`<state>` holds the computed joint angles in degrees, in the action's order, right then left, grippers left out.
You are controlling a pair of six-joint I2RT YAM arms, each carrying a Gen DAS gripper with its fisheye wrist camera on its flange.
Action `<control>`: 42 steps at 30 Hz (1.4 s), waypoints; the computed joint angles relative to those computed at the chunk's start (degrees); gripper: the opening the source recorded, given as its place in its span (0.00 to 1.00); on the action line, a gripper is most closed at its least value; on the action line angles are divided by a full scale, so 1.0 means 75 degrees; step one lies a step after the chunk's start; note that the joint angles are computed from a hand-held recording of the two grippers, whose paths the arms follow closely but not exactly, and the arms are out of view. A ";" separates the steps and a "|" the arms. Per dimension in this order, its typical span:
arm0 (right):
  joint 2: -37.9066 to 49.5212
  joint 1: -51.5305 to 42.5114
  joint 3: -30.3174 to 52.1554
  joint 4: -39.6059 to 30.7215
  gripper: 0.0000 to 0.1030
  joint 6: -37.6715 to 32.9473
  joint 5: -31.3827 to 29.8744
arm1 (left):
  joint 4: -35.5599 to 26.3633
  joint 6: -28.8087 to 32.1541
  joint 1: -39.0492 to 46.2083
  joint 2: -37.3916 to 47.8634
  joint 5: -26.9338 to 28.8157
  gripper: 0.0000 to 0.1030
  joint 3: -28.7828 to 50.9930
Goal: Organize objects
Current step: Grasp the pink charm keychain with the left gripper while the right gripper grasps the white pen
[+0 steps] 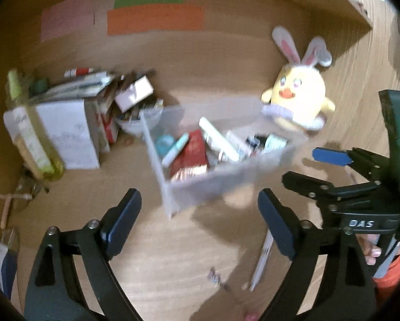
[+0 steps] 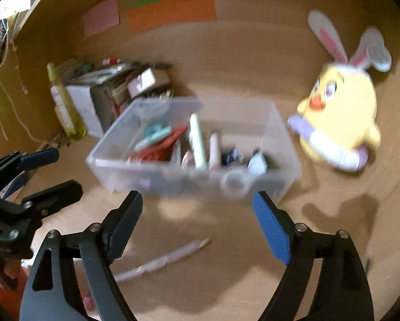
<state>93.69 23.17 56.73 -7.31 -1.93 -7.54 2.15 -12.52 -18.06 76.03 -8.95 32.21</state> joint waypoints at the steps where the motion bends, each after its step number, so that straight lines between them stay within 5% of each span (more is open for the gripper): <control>1: -0.0021 0.0071 -0.0209 0.0084 0.81 0.0017 0.0105 | 0.0029 -0.0014 -0.0007 -0.0009 0.0008 0.87 -0.0148; 8: 0.0303 0.0684 -0.1037 0.0591 0.81 0.0335 0.0659 | 0.0353 -0.0092 -0.0149 0.0043 0.0069 0.86 -0.1124; 14: 0.0690 0.1100 -0.0868 0.0285 0.81 0.0394 0.0805 | 0.0391 -0.0277 0.0224 -0.0378 0.0936 0.74 -0.1861; 19: 0.0769 0.1211 -0.0843 0.0160 0.80 0.0178 0.0886 | 0.0129 -0.0589 -0.0313 -0.0937 0.0507 0.74 -0.2221; 32: -0.0150 0.0770 -0.1780 0.0313 0.24 -0.0582 0.0528 | 0.0275 -0.1676 -0.2451 -0.0497 -0.0538 0.72 -0.2394; 40: -0.0731 0.0387 -0.2484 0.0620 0.13 -0.0770 0.0418 | 0.0488 -0.1952 -0.3329 -0.0429 -0.1558 0.25 -0.2574; 42: -0.0859 0.0326 -0.2654 0.0730 0.12 -0.0763 0.0392 | 0.0545 -0.1946 -0.3288 -0.0434 -0.1558 0.20 -0.2593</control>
<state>87.25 25.62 36.83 -1.84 -7.65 -4.59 6.24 -27.11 -42.72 72.77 -20.63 12.76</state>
